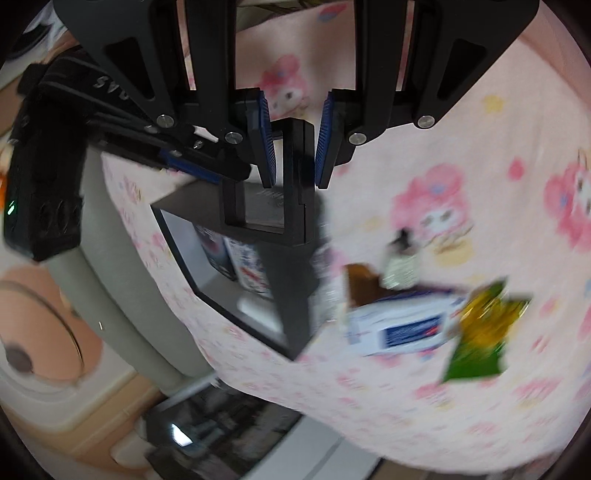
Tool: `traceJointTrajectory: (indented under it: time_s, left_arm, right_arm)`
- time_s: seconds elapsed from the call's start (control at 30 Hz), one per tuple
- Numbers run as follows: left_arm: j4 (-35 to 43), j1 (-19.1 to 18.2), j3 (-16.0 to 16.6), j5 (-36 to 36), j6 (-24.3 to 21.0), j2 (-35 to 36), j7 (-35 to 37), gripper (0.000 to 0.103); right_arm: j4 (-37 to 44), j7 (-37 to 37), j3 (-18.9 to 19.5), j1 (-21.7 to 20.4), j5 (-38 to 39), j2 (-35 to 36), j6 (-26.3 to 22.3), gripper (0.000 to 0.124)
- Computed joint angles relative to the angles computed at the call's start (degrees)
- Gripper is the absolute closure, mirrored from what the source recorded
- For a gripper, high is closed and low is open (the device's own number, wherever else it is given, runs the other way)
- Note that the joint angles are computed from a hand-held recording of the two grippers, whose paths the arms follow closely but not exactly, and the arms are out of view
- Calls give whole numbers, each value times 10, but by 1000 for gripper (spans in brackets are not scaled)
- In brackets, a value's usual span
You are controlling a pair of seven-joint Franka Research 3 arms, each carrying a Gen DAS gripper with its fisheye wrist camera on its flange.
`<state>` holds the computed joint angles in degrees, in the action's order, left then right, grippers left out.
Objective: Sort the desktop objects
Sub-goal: 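Carry the black frame with the left gripper over the shoebox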
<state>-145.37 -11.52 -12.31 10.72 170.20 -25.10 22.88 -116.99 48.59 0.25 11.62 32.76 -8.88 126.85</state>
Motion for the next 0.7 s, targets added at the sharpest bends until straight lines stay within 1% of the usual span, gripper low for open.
traceJointTrajectory:
  time_s: [0.07,0.1,0.17,0.33,0.4,0.5,0.7]
  left_arm:
    - [44,-4,2,8,-11,34,22,83]
    - [68,-12,9,5,-11,54,38,83]
    - [121,-13,10,7,-21,94,62,83]
    - [240,-12,10,1,-58,183,118,83]
    - [283,-10,12,-14,-76,218,138,83]
    - [335,-2,14,-65,-103,266,178,83]
    - [446,26,13,-104,-200,348,204,84]
  right_arm:
    - [19,-9,-9,-8,1,5,3,105]
    - [27,-12,-11,-11,-2,8,10,105]
    - [44,-13,-15,-20,-6,17,23,105]
    - [109,-7,-22,-39,-9,59,29,105]
    - [151,2,-22,-47,-9,92,15,105]
    - [226,20,-17,-57,-20,155,-15,105]
    - [397,53,5,-64,-61,290,-78,106]
